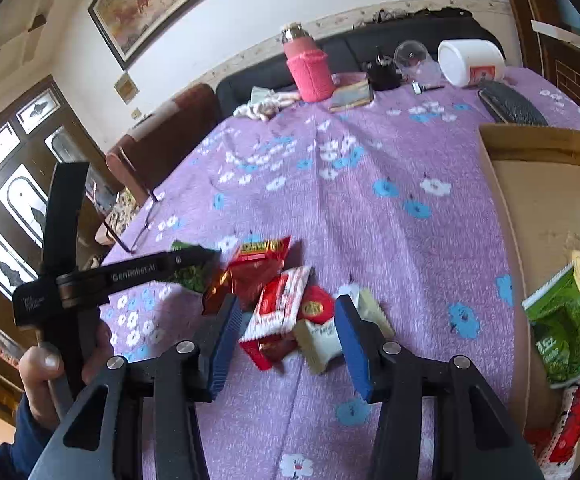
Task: Organize snacks
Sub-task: 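Grasp green pea bag with left gripper while right gripper grasps white-red packet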
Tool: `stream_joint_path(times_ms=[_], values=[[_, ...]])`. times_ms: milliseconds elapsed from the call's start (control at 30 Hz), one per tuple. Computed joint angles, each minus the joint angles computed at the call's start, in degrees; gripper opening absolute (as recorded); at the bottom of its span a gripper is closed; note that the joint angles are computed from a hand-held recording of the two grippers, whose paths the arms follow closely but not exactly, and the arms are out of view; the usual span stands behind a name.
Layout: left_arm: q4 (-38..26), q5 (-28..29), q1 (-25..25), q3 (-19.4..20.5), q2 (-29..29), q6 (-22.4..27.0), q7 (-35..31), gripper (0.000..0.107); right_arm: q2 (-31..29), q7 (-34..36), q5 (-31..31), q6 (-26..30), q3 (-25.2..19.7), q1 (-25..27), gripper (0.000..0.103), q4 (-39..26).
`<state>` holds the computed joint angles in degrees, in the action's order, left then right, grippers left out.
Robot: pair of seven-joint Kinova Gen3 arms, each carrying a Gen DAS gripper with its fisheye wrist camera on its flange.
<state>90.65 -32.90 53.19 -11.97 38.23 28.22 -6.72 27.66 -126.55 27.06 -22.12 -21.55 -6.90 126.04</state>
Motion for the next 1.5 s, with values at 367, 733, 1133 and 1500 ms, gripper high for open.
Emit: stream_joint_path(times_ms=[367,733,1133,1500], values=[[-1.77,1.95,-3.06,2.78,0.94,2.35,-3.45,0.034,-1.82,14.86,-15.90,8.58,13.87,-19.52,0.052,-3.33],[-5.22,-0.49,-0.60,1.82,3.49,8.45,-3.53,0.029,1.65,23.68,-26.07,26.75,30.77,-37.51,0.015,-14.37],[3.47,-13.79,8.93,-8.55,-0.33,-4.89,12.92,0.029,-2.96,25.14,-29.97,4.07,20.84,-26.75,0.007,-1.90],[3.11,-11.48,5.56,-5.31,-0.50,-5.67,10.07,0.030,-1.54,25.11,-28.73,8.89,13.19,-18.51,0.008,-4.65]])
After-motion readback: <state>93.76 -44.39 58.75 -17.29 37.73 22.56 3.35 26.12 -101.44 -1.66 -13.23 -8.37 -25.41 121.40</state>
